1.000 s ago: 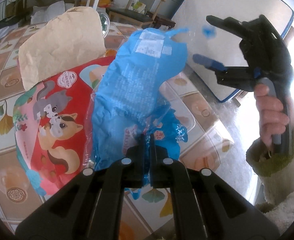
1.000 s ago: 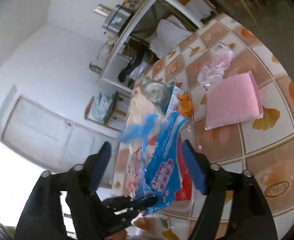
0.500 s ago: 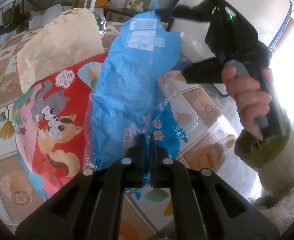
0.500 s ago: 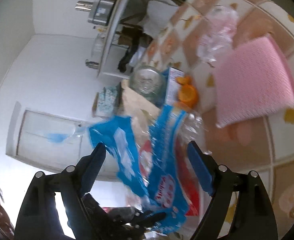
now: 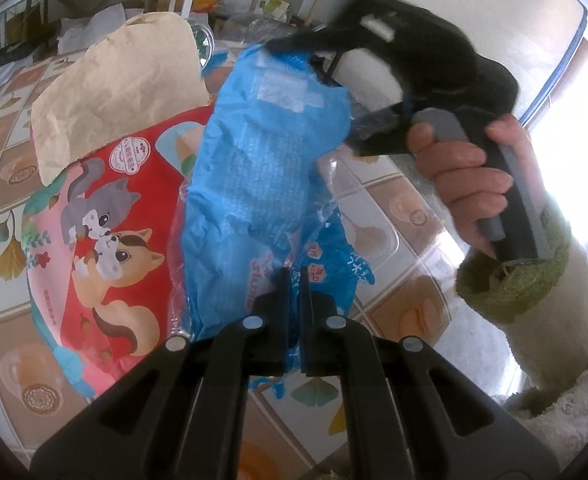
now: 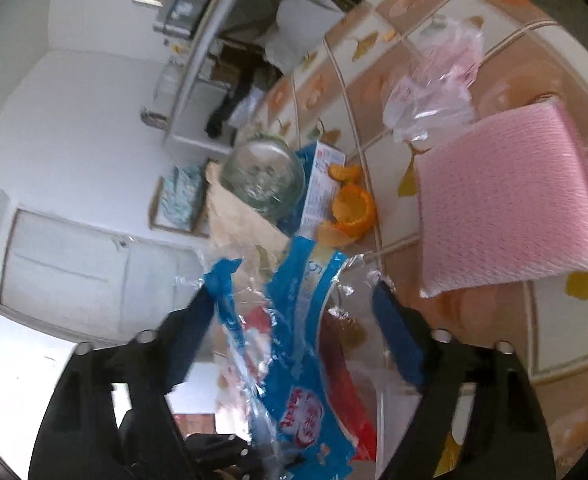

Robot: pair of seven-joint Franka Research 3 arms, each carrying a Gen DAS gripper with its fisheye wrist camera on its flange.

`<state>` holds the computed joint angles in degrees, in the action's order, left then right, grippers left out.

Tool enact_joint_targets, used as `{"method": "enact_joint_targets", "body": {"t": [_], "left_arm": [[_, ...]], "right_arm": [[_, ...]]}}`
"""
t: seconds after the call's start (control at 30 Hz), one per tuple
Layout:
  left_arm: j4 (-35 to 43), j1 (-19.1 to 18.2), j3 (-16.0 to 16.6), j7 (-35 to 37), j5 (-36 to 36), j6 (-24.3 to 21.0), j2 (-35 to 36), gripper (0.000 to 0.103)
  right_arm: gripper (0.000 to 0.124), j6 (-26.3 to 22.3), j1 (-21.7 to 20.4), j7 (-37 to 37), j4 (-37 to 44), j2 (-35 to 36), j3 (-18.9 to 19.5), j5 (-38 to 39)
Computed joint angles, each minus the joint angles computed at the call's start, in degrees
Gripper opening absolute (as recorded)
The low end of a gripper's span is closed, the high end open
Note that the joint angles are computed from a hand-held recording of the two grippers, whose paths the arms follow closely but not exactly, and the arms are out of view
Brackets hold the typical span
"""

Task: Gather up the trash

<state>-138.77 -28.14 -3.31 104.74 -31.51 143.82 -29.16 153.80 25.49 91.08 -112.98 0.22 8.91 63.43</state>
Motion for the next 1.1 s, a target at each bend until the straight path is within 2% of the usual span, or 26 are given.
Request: {"method": "enact_joint_targets", "body": {"t": [0.03, 0.07, 0.17, 0.23, 0.33, 0.43, 0.53, 0.7, 0.73, 0.8, 0.93, 1.03, 1.07, 1.1], "left_arm": [[0.0, 0.0, 0.0, 0.0, -0.1, 0.1, 0.1, 0.002], [0.0, 0.0, 0.0, -0.2, -0.2, 0.2, 0.1, 0.002], [0.4, 0.2, -0.2, -0.8, -0.1, 0.1, 0.5, 0.002], [0.5, 0.3, -0.4, -1.1, 0.0, -0.1, 0.6, 0.002], [0.3, 0.5, -0.7, -1.8, 0.4, -0.3, 0.7, 0.002], [-0.2, 0.5, -0.8, -2.3, 0.4, -0.1, 0.7, 0.002], [-0.1, 0.4, -0.7, -2.6, 0.2, 0.1, 0.9, 0.002], [-0.1, 0.1, -0.4, -2.7, -0.6, 0.5, 0.8, 0.002], [-0.4, 0.0, 0.0, -2.3, -1.0, 0.7, 0.6, 0.002], [-0.6, 0.0, -0.1, -2.6, -1.3, 0.9, 0.6, 0.002], [-0.8, -0.2, 0.6, -1.9, -2.6, 0.9, 0.4, 0.002], [-0.7, -0.4, 0.9, -1.0, -3.4, 1.1, 0.7, 0.002], [-0.3, -0.3, 0.7, -1.0, -3.4, 1.0, 1.1, 0.002], [-0.3, -0.3, 0.8, -0.7, -3.7, 1.0, 1.2, 0.002]], "right_arm": [[0.060, -0.7, 0.0, 0.6, 0.9, 0.8, 0.0, -0.8], [0.045, -0.7, -0.1, -0.1, 1.4, 1.4, 0.0, -0.3], [0.018, 0.8, 0.0, -0.1, 1.6, 0.8, 0.4, -1.3], [0.008, 1.7, 0.3, -2.1, 1.1, -0.2, 0.6, -0.4], [0.006, 2.6, 1.4, -7.0, -0.6, -3.4, 0.8, 2.0], [0.006, 4.6, 2.7, -7.0, -3.7, -7.8, 1.1, -2.6], [0.006, 7.6, 2.5, 0.2, -7.4, -11.4, 2.1, -14.4], [0.006, 10.3, 1.2, 11.4, -10.8, -13.4, 2.7, -26.7], [0.006, 10.8, 0.0, 14.6, -11.1, -13.5, 3.7, -31.0], [0.006, 12.0, 0.1, 16.9, -11.0, -13.3, 4.1, -35.4], [0.006, 15.4, 5.5, 10.5, -11.2, -13.7, 0.9, -32.3], [0.006, 16.4, 12.7, -1.7, -11.2, -14.7, -3.2, -23.0], [0.006, 15.3, 15.5, -7.2, -11.0, -14.9, -5.1, -18.0], [0.005, 13.4, 16.7, -10.5, -10.5, -14.9, -5.9, -14.8]]}}
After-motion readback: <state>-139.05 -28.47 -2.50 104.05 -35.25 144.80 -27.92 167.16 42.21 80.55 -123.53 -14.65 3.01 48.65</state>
